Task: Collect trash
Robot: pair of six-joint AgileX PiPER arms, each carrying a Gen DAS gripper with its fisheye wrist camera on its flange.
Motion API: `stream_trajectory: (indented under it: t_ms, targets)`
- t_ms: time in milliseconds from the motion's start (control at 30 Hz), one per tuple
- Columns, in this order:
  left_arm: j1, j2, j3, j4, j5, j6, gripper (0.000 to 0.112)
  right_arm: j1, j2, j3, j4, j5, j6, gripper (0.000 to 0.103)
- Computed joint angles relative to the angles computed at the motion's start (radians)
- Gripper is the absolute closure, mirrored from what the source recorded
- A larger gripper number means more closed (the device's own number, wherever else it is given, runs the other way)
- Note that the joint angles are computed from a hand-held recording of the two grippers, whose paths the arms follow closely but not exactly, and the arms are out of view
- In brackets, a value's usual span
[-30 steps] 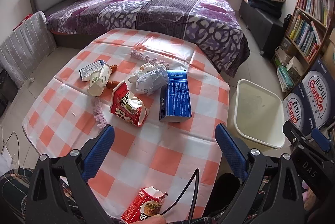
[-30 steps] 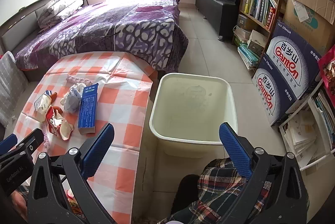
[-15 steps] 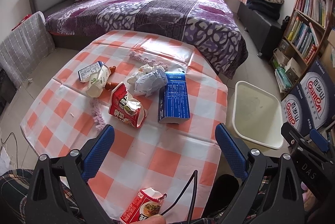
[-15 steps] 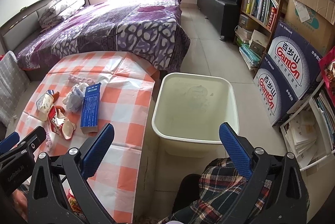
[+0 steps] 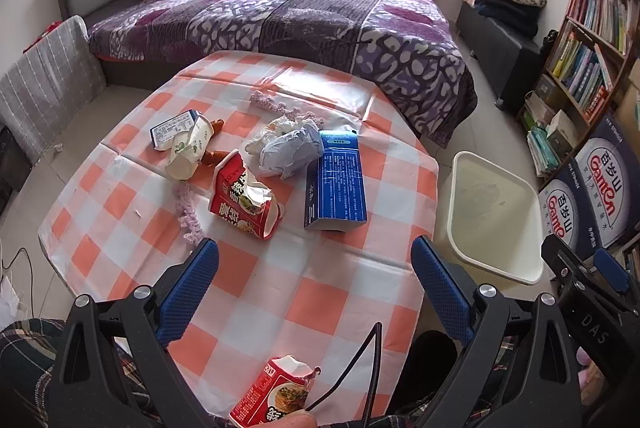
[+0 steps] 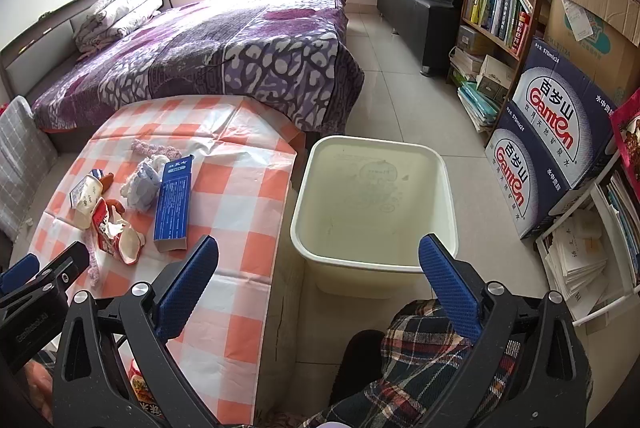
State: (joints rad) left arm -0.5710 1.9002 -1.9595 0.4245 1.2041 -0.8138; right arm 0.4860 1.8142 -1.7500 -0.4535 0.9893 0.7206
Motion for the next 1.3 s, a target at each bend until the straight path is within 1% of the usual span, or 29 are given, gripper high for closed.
stream_trajectory:
  t_ms: [167, 400, 500, 667, 700, 733, 1067, 1133, 1267, 1300]
  targets:
    - [0.000, 0.003, -0.008, -0.001, 0.004, 0.003, 0.018, 0.001, -0.001, 0.004, -0.001, -0.001, 0.002, 0.007]
    - [0.005, -0.018, 0.041, -0.001, -0.019, -0.005, 0.018, 0.005, -0.003, 0.010, -0.004, -0.003, 0.009, 0.007]
    - [0.000, 0.002, -0.003, -0.001, 0.003, 0.001, 0.018, 0.003, -0.003, 0.009, -0.001, -0.005, 0.005, 0.007]
    - [0.000, -0.014, 0.035, 0.004, -0.015, -0.010, 0.018, 0.000, -0.001, 0.004, 0.003, -0.001, 0.001, 0.007]
    - [0.001, 0.000, 0.002, -0.001, 0.001, 0.001, 0.018, 0.002, -0.003, 0.008, 0.001, -0.002, 0.005, 0.007]
    - [0.001, 0.001, 0.001, -0.001, 0.001, 0.001, 0.018, 0.003, -0.002, 0.007, 0.000, -0.002, 0.006, 0.007]
    - [0.005, -0.015, 0.039, 0.001, -0.018, -0.006, 0.018, 0.001, -0.001, 0.005, 0.003, 0.000, 0.001, 0.007]
    - [0.003, -0.004, 0.012, -0.001, -0.003, 0.001, 0.018, 0.000, -0.002, 0.004, 0.004, -0.001, 0.001, 0.007]
    - [0.006, -0.022, 0.049, 0.000, -0.021, -0.006, 0.018, -0.001, -0.001, 0.003, 0.005, 0.000, 0.000, 0.007]
    - [0.004, -0.008, 0.021, -0.001, -0.008, 0.000, 0.018, -0.002, 0.001, -0.002, 0.008, 0.002, -0.004, 0.007]
